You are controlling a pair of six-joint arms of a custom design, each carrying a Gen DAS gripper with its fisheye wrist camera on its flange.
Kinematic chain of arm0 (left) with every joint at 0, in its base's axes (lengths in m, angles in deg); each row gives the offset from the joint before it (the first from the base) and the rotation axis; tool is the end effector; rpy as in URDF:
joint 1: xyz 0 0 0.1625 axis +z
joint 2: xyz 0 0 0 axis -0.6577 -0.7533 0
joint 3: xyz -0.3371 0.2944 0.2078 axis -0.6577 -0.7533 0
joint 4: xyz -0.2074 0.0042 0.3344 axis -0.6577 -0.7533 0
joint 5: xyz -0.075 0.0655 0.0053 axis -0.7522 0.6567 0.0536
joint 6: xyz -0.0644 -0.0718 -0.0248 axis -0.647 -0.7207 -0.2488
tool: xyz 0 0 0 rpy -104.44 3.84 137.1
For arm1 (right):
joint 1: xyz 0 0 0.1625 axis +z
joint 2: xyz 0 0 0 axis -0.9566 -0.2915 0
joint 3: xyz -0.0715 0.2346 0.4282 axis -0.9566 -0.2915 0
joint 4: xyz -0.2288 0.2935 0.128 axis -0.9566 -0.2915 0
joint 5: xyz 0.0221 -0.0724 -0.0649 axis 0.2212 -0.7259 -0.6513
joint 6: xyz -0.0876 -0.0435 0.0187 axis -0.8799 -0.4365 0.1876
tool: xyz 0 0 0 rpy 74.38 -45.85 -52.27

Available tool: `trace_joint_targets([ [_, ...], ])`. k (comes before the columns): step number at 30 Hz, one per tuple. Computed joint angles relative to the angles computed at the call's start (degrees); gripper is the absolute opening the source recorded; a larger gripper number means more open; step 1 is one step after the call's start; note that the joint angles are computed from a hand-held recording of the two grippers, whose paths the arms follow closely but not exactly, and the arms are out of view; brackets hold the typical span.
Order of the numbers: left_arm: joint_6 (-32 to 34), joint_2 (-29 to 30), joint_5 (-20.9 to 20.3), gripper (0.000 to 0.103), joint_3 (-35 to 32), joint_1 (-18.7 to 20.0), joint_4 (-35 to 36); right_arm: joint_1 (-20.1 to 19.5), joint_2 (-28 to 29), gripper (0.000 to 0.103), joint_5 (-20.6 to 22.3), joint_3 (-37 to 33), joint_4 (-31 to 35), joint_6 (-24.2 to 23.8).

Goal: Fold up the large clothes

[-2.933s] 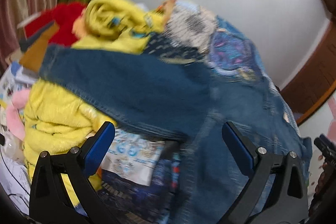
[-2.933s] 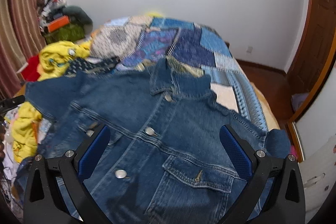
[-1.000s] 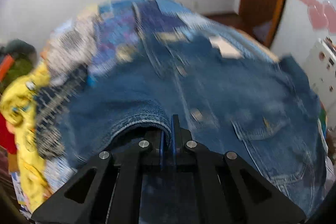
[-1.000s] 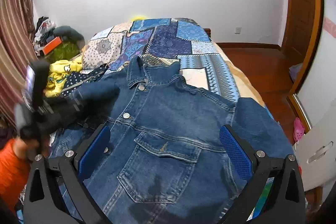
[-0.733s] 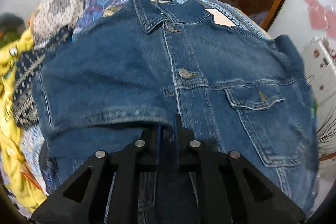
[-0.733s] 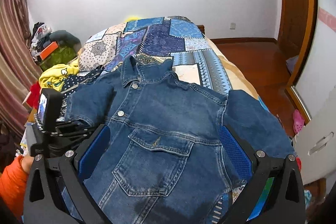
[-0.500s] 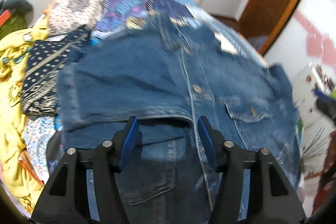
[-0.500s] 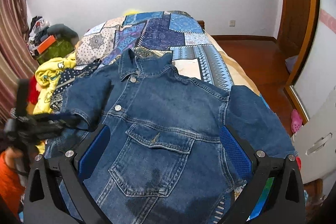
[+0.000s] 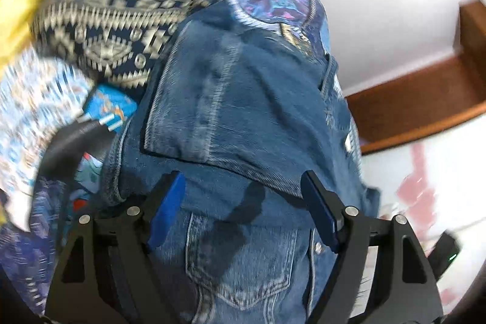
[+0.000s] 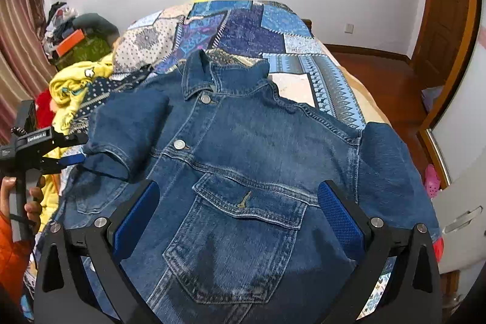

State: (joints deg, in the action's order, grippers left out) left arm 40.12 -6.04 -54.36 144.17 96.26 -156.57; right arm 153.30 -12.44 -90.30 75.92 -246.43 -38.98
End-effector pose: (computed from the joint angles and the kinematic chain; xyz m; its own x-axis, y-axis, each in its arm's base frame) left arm -0.2355 -0.6340 0.0112 -0.9784 -0.2067 0.0017 -0.1801 0.8484 -0.4978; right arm 0.0124 -0.5659 0.3787 -0.7823 -0.2088 0.5869 -0.5072 0.7605 -0.4055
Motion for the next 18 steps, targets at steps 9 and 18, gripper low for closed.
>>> trace_joint_targets([
  [9,-1.55,2.71,-0.51,0.076,-4.05,3.06,-1.25,-0.08,1.83,0.103,-2.08,-1.45,1.46,1.57],
  [18,3.09,3.25,24.02,0.018,-8.63,-4.93,12.83,-0.54,0.86,0.103,-1.8,-0.83,1.51,1.85],
])
